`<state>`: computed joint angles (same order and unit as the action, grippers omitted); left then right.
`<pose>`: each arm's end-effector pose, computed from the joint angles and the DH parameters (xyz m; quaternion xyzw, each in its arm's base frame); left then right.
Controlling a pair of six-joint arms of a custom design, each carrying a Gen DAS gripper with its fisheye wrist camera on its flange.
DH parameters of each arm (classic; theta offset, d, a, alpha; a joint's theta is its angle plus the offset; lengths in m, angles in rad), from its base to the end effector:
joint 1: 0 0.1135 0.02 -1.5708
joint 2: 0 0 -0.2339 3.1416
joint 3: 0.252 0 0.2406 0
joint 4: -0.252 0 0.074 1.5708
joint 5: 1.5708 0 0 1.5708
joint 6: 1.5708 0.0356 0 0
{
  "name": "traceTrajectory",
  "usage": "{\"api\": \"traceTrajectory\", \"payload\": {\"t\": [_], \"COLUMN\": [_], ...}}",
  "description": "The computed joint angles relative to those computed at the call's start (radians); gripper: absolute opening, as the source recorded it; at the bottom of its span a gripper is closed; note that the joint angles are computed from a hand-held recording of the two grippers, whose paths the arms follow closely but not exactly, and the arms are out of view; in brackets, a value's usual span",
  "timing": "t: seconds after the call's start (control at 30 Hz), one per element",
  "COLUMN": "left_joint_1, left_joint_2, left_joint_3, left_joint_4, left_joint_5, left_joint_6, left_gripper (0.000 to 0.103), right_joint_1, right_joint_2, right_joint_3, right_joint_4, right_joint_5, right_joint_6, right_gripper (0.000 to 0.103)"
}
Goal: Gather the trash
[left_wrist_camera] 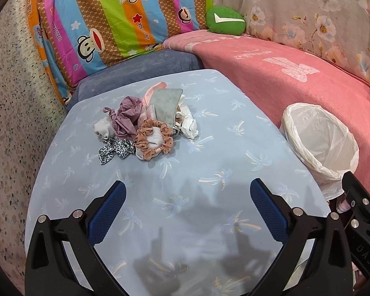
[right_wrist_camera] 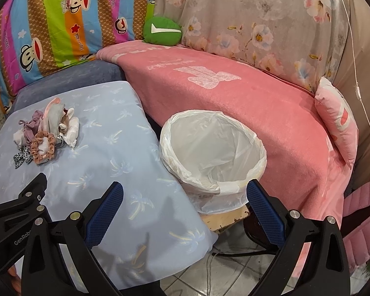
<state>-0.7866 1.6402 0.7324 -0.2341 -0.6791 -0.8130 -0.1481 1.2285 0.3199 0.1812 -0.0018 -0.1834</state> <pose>0.2060 -0.1748 0.1076 -0.0830 0.9203 0.0829 0.3732 0.2116 -0.0315 0.1141 -0.0165 0.9122 -0.0667 0.4038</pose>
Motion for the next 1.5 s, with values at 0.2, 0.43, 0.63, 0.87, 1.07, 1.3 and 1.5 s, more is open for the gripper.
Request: {"api": "traceTrajectory", "payload": {"t": [0.2, 0.43, 0.63, 0.87, 1.07, 1.3, 1.5], "left_joint_1": [-0.003, -0.014, -0.015, -0.017, -0.017, -0.017, -0.017], "left_joint_2": [0.01, 0.016, 0.005, 0.004, 0.005, 0.008, 0.007], "left_joint_3": [-0.001, -0.003, -0.01, -0.01, -0.008, -0.003, -0.001], "left_joint_4": [0.016, 0.031, 0.035, 0.035, 0.034, 0.034, 0.028], "left_joint_5": [-0.003, -0.013, -0.013, -0.009, -0.008, 0.0, 0.009], "left_joint_6": [0.003, 0.01, 0.016, 0.016, 0.014, 0.013, 0.015], "left_gripper": [0.096, 0.096, 0.096, 0.096, 0.096, 0.096, 0.096], "right_joint_1": [0.007, 0.01, 0.013, 0.013, 0.013, 0.01, 0.01], "right_joint_2": [0.012, 0.001, 0.001, 0.001, 0.001, 0.004, 0.008], "right_joint_3": [-0.002, -0.01, -0.013, -0.013, -0.012, -0.012, -0.011], "right_joint_4": [0.009, 0.017, 0.022, 0.023, 0.022, 0.023, 0.024], "right_joint_5": [0.0, 0.005, 0.015, 0.014, 0.018, 0.017, 0.019], "right_joint_6": [0.008, 0.016, 0.022, 0.022, 0.02, 0.021, 0.02], "right_gripper": [0.098, 0.098, 0.098, 0.098, 0.098, 0.098, 0.098]}}
